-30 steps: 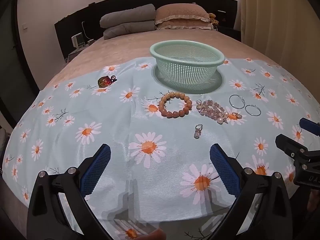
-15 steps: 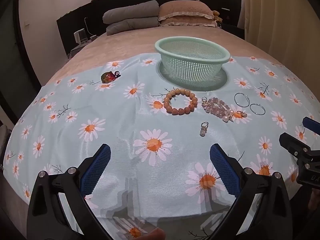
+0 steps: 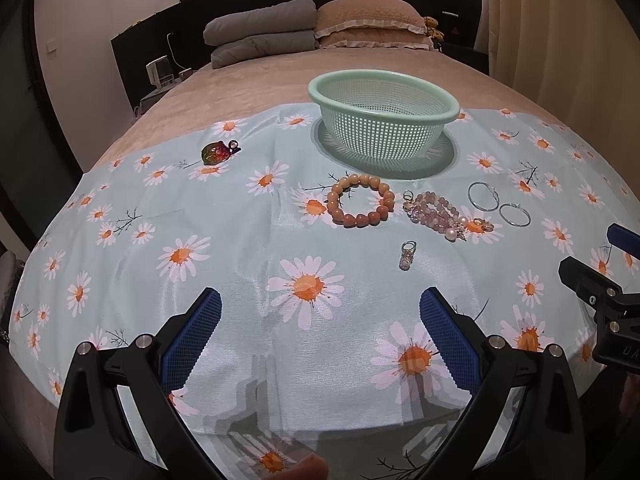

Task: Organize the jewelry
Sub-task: 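Move both grippers toward the jewelry laid out on the cloth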

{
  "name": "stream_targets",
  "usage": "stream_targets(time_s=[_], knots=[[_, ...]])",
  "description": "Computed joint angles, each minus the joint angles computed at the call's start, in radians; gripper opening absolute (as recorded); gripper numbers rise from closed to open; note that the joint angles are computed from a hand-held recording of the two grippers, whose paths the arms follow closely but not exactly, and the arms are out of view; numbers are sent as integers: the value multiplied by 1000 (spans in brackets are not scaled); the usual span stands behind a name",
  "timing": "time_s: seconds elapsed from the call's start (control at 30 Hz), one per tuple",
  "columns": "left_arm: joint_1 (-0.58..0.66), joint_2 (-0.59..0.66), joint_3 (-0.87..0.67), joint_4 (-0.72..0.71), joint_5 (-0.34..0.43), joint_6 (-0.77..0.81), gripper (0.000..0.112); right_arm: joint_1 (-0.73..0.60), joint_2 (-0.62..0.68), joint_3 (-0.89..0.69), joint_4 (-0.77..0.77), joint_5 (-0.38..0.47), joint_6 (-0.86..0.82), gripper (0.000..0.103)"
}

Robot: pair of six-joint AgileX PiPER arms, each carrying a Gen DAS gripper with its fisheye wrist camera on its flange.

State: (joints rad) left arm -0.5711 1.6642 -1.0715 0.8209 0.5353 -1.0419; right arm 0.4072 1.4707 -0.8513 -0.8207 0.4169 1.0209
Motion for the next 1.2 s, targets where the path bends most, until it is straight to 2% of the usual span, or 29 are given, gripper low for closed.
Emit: stream_targets(time_s=[0.33, 0.7, 1.2], knots=[[7, 18, -20, -30, 1, 30, 97, -16, 11, -21, 91, 6, -112, 95], [16, 18, -31, -65, 14, 68, 97, -8, -10, -8, 54, -8, -82, 95], [40, 47, -72, -123, 27, 140, 97, -73, 14, -55, 293, -20, -339, 95]])
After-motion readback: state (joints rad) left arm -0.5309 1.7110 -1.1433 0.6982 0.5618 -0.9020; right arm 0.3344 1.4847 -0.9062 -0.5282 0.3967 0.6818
